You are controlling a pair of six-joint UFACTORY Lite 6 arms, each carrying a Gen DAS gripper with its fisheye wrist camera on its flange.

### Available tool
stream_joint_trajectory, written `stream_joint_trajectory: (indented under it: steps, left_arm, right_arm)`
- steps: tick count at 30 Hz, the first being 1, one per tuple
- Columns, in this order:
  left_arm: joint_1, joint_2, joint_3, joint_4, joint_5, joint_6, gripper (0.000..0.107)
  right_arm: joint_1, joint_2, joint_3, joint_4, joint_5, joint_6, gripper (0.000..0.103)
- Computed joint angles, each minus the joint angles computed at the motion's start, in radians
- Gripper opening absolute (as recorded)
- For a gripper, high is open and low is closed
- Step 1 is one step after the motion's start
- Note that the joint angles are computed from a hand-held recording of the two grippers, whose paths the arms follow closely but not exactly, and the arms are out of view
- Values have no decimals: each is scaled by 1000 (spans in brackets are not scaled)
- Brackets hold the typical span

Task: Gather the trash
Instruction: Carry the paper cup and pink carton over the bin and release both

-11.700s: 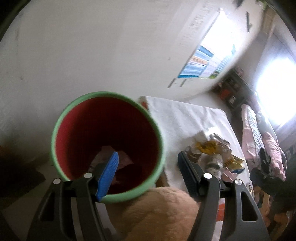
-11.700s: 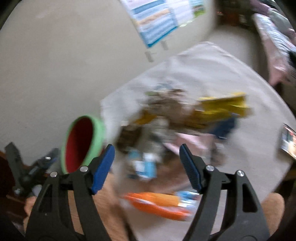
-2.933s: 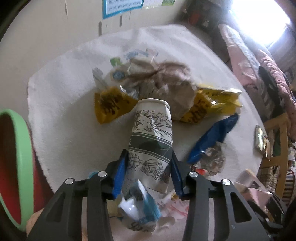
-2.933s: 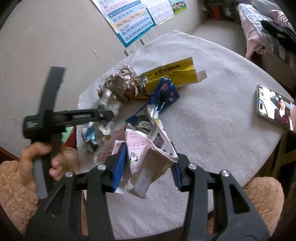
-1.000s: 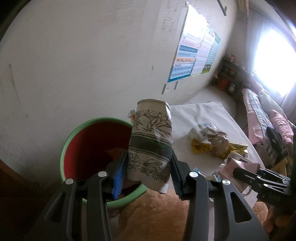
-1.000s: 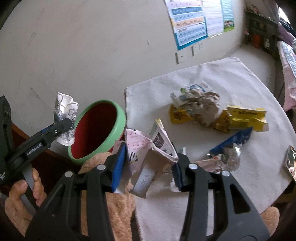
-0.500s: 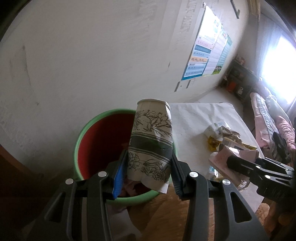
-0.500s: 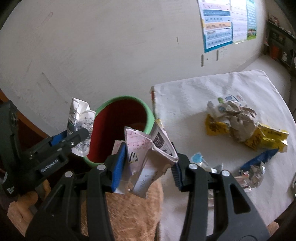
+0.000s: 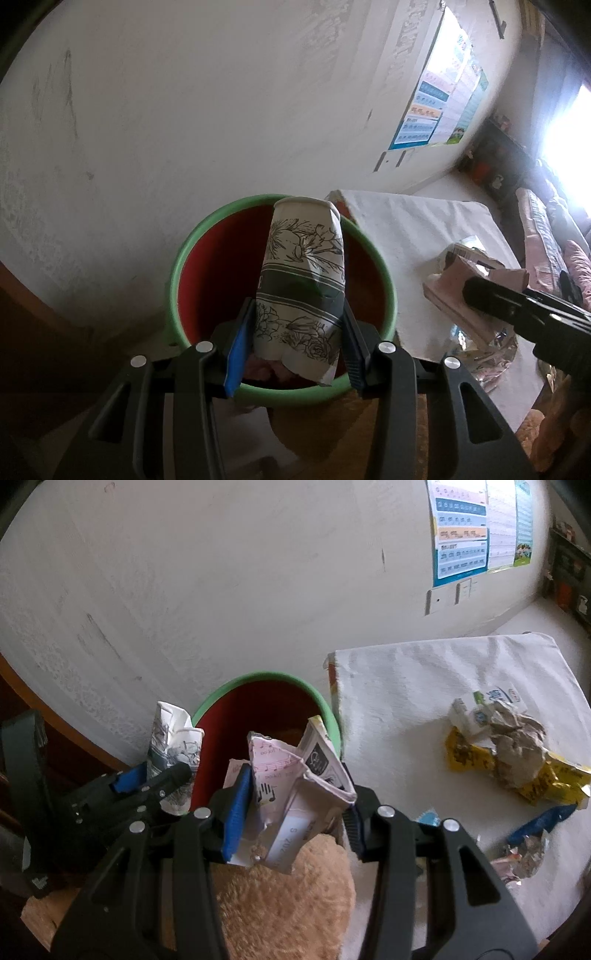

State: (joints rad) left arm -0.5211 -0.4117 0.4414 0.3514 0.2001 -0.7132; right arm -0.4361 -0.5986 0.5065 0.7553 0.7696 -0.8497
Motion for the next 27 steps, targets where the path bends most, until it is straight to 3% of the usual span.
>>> stream_joint_trajectory:
  steps: [14,27]
  left_arm:
    - [137,127,33,-415,-60,489,42]
    - [181,186,62,-588,-70,687,42]
  right_arm:
    - [200,137,54,-28,-137,129,44]
    - [245,174,66,-13,-178,128,46]
